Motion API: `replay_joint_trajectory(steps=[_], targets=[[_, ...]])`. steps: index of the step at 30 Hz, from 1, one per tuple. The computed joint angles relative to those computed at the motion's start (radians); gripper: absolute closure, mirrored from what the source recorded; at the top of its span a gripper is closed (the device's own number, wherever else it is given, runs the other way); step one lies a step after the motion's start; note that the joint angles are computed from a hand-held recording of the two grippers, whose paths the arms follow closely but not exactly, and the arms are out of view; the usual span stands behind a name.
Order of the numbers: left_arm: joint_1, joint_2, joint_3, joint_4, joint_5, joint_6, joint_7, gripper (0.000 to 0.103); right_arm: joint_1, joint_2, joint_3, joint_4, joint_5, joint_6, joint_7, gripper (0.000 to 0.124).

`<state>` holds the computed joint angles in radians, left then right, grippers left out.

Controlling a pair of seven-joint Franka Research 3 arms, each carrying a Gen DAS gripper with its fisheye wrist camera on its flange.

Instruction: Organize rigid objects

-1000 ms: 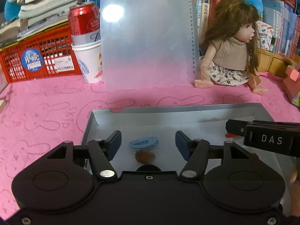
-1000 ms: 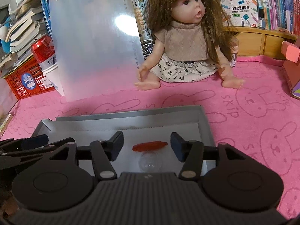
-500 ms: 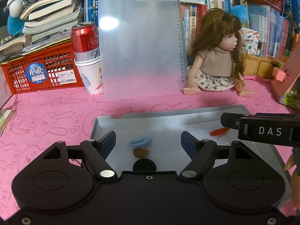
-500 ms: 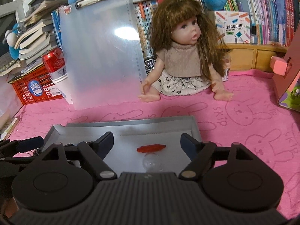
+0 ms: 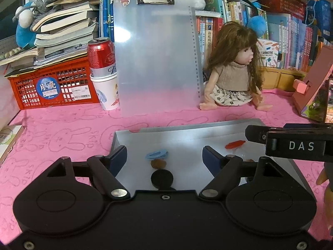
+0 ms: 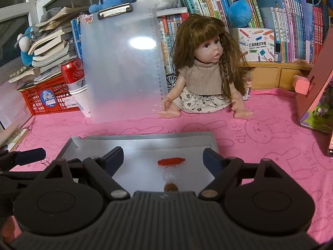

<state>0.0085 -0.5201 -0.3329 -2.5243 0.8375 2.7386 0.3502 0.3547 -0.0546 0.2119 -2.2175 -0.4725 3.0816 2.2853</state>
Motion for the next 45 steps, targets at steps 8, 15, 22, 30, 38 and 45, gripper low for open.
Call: replay_joint_trajectory(steps=[8, 15, 22, 30, 38, 45], targets=[[-0.033, -0.109, 0.001, -0.089, -0.032, 0.023, 0.013, 0.022, -0.106, -0.081, 0.084, -0.074, -0.195, 0.037, 0.154, 0.028], [-0.033, -0.207, -0.034, -0.154, -0.051, 0.036, 0.017, 0.021, -0.222, -0.165, 0.200, -0.159, -0.184, 0.078, 0.154, 0.028], [-0.067, -0.286, -0.047, -0.212, -0.103, 0.027, 0.027, 0.020, -0.388, -0.261, 0.360, -0.239, -0.165, 0.140, 0.171, 0.025], [-0.123, -0.360, -0.057, -0.279, -0.179, 0.034, 0.017, 0.018, -0.439, -0.359, 0.423, -0.342, -0.063, 0.209, 0.131, 0.024], [-0.151, -0.412, -0.095, -0.322, -0.209, 0.012, -0.016, 0.018, -0.457, -0.432, 0.468, -0.423, 0.048, 0.254, 0.076, 0.023], [-0.177, -0.447, -0.114, -0.346, -0.216, -0.039, -0.049, 0.018, -0.424, -0.458, 0.465, -0.468, 0.129, 0.262, 0.006, 0.021]])
